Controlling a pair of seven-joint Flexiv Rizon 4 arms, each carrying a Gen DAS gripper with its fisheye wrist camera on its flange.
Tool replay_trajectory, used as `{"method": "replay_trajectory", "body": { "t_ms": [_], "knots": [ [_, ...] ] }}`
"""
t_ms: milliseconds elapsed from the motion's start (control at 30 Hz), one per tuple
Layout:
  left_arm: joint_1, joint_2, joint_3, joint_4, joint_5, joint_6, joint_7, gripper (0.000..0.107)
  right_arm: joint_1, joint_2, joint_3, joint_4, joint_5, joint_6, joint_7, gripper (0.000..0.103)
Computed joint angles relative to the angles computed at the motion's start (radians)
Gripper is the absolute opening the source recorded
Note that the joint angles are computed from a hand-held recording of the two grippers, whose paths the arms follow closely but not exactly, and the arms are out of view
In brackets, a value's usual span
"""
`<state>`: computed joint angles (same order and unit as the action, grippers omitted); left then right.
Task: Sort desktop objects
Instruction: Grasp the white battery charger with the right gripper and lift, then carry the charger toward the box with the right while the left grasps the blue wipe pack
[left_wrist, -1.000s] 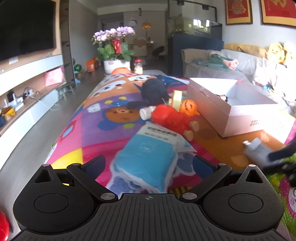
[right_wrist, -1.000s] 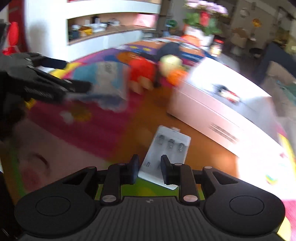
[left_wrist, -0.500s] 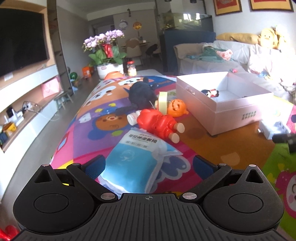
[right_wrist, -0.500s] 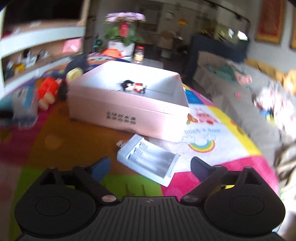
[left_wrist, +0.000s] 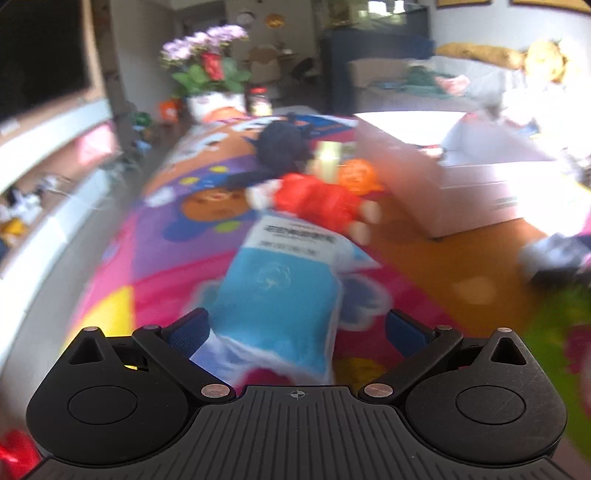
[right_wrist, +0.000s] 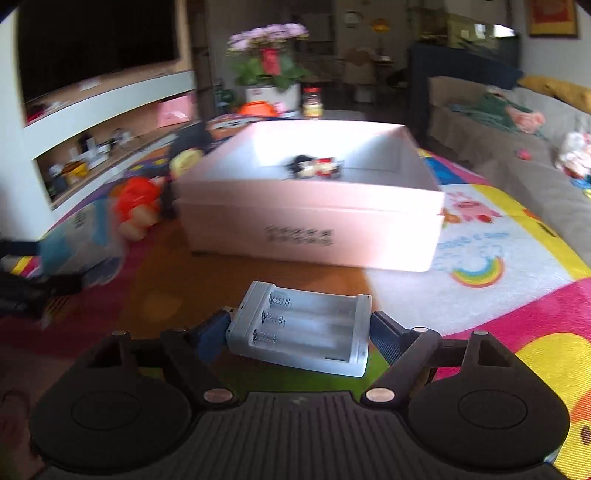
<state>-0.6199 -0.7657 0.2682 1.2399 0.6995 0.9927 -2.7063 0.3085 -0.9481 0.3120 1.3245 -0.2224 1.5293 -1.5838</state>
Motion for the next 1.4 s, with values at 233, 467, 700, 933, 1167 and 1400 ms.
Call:
{"method": "replay_trajectory", "body": {
  "t_ms": [233,467,700,933,1167,1400],
  "knots": [
    [-0.045,-0.022,0.051,-0.029,-0.02,0.093,0.034,0.103,-0.005,0.05,0.012,0.109,-0.019,0.065,-0.093,0.086],
    [-0.012,-0.103,0.014,-0.178,-0.055,-0.075,0.01,0.103,0.033,0.055,-0.049,0.103,-0.028,0.049,-0.02,0.094],
    [-0.019,-0.139,0.02,-0.226,-0.022,-0.135,0.02,0.08,0.039,0.053,-0.065,0.094,-0.041,0.032,0.032,0.103],
    [-0.008,-0.073,-0.006,-0.096,-0.012,-0.003,0.015,0.067,0.042,0.049,-0.064,0.076,-0.036,-0.013,0.035,0.103],
    [-0.04,-0.05,0.012,-0.041,-0.023,0.061,0.006,0.086,0.051,0.055,-0.076,0.079,-0.028,-0.024,0.048,0.103],
    [-0.042,-0.058,0.02,-0.048,-0.027,0.07,0.003,0.094,0.081,0.075,-0.122,0.112,-0.035,-0.005,0.095,0.103]
  ]
}}
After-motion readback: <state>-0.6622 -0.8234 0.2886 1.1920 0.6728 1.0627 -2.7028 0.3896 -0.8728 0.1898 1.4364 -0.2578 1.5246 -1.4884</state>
